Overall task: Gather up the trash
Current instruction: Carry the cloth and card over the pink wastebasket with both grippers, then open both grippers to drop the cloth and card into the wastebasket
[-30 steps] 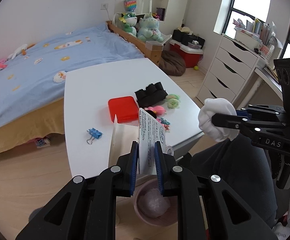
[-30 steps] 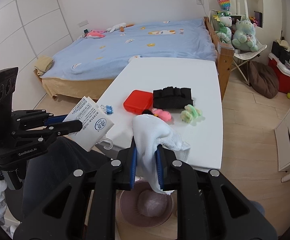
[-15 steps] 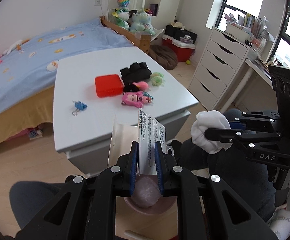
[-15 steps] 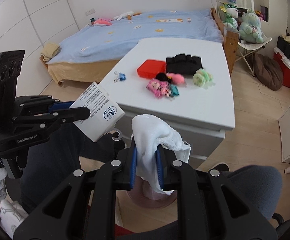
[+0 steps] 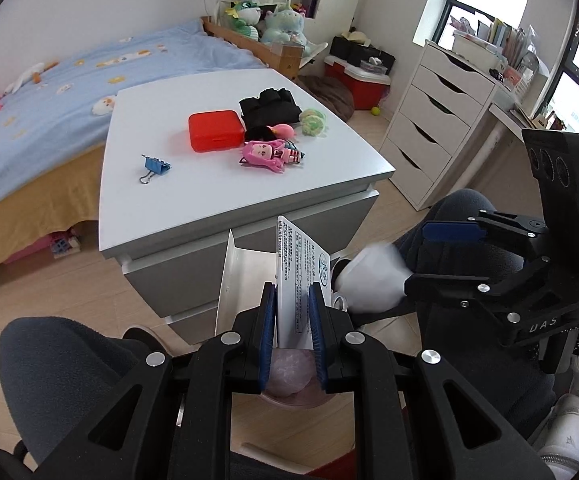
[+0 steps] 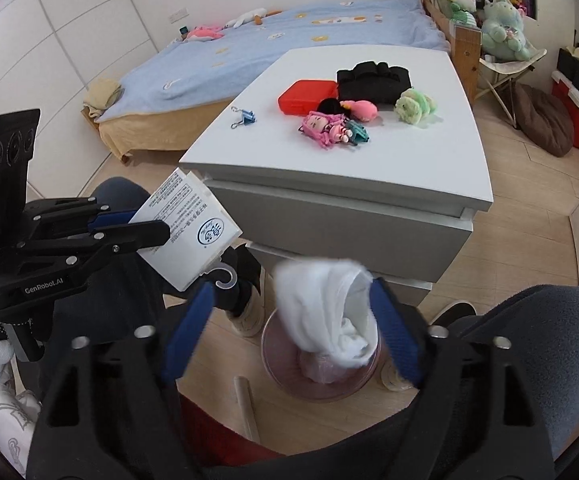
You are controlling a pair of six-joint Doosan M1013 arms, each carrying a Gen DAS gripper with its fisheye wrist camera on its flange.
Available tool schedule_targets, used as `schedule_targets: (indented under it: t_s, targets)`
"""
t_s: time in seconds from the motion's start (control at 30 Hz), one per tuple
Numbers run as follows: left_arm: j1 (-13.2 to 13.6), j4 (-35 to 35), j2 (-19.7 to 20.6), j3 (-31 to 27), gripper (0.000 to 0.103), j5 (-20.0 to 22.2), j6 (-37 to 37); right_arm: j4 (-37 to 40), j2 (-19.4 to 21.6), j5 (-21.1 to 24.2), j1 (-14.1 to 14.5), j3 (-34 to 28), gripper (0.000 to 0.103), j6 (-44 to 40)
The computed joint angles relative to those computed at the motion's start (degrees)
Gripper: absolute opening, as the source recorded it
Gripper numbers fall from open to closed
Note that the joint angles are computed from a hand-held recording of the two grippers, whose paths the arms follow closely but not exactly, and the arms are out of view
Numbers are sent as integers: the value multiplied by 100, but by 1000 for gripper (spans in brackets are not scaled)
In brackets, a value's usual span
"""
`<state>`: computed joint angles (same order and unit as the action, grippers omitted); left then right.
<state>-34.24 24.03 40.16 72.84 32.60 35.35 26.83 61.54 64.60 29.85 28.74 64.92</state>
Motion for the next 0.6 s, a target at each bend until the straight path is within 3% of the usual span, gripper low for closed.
schedule_targets:
  t_s: [0.6]
  targets:
    - [0,-344,6,-24,18,-3,516,-255,-243,-624,-46,298,95,151]
